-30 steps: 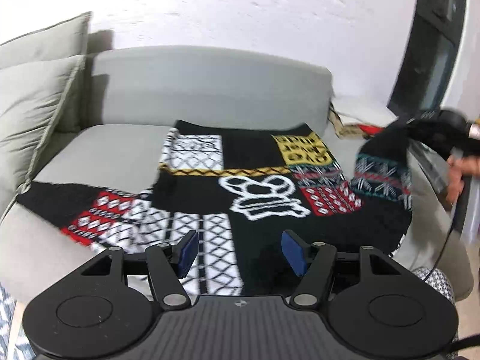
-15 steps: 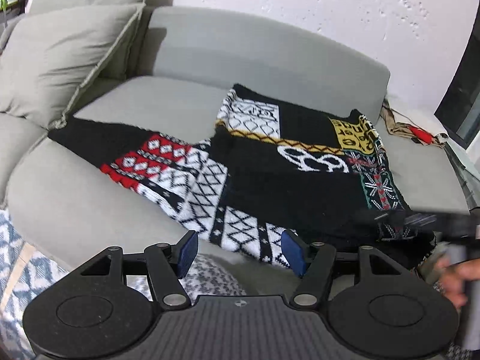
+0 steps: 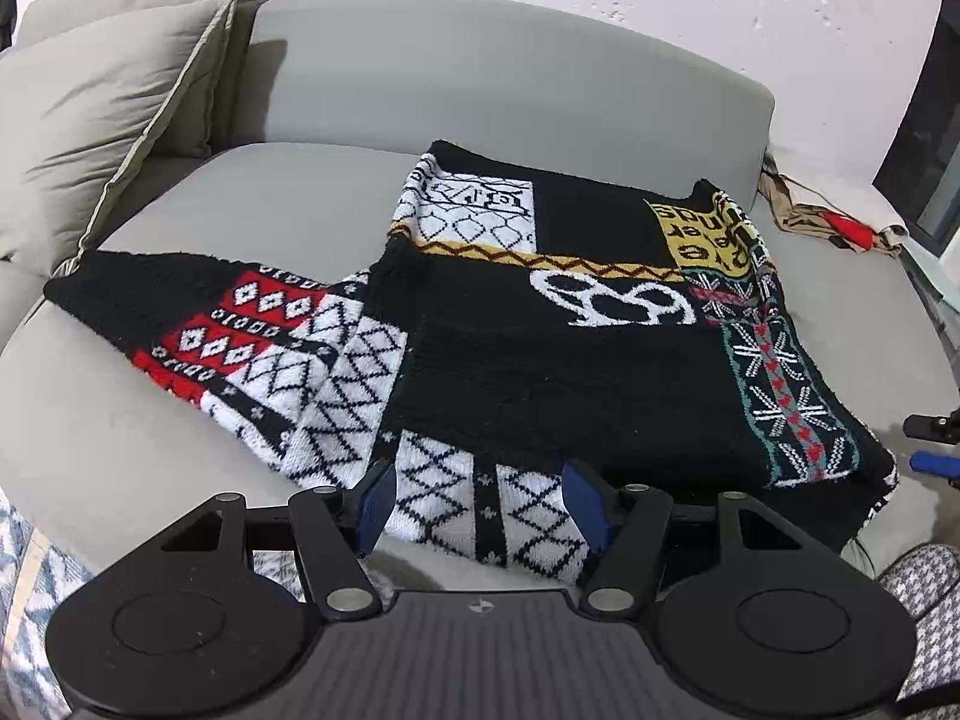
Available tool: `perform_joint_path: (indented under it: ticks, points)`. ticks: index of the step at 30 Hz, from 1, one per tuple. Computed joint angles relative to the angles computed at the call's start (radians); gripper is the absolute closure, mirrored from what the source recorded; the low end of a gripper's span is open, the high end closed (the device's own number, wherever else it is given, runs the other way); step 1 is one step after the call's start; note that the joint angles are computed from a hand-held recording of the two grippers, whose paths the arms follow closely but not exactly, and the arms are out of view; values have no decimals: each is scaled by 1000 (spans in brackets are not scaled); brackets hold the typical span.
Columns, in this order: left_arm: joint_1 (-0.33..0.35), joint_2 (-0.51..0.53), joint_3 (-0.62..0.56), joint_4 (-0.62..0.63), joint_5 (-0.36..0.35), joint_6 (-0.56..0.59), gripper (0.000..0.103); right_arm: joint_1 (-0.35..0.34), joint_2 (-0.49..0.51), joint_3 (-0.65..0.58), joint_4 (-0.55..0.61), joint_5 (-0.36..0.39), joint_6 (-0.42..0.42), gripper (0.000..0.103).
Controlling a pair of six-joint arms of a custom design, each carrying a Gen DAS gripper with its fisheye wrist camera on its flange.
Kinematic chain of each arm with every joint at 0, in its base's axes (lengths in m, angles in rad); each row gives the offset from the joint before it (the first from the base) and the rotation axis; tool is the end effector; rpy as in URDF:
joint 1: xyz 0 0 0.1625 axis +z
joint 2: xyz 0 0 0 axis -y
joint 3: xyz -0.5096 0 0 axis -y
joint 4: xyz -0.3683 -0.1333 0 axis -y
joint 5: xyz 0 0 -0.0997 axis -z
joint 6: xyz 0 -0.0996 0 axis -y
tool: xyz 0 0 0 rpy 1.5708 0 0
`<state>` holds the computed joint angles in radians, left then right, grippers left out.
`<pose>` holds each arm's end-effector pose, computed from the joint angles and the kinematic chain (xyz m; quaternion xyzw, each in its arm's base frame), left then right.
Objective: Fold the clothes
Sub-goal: 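Fold the green-patterned sleeve across the sweater body with the right gripper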
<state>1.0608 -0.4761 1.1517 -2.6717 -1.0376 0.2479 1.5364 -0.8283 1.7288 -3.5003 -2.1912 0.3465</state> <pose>-0.2625 -0.8460 0.1287 0.2972 0.8966 -0.2355 0.2287 0.0515 -0.6964 0.2930 -0.3044 -0.7856 0.5042 0.1897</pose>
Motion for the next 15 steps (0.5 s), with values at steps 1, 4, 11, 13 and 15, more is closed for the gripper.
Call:
perform_joint_path:
  ticks: [1,4,11,13,15]
  points:
    - [1,8,-14,4,-4,3,43,-4,3,15,-42,41,-26,72]
    - [2,49,-75,15,-4,30,47,4,27,-20,-23,67,-124,73]
    - [0,112,-162,62,28,67,47,19,139,-205,302,-281,-290,103]
    - [2,118,-165,66,38,77,47,29,140,-226,348,-323,-266,103]
    - [9,120,-169,76,40,64,47,32,147,-235,359,-351,-288,103]
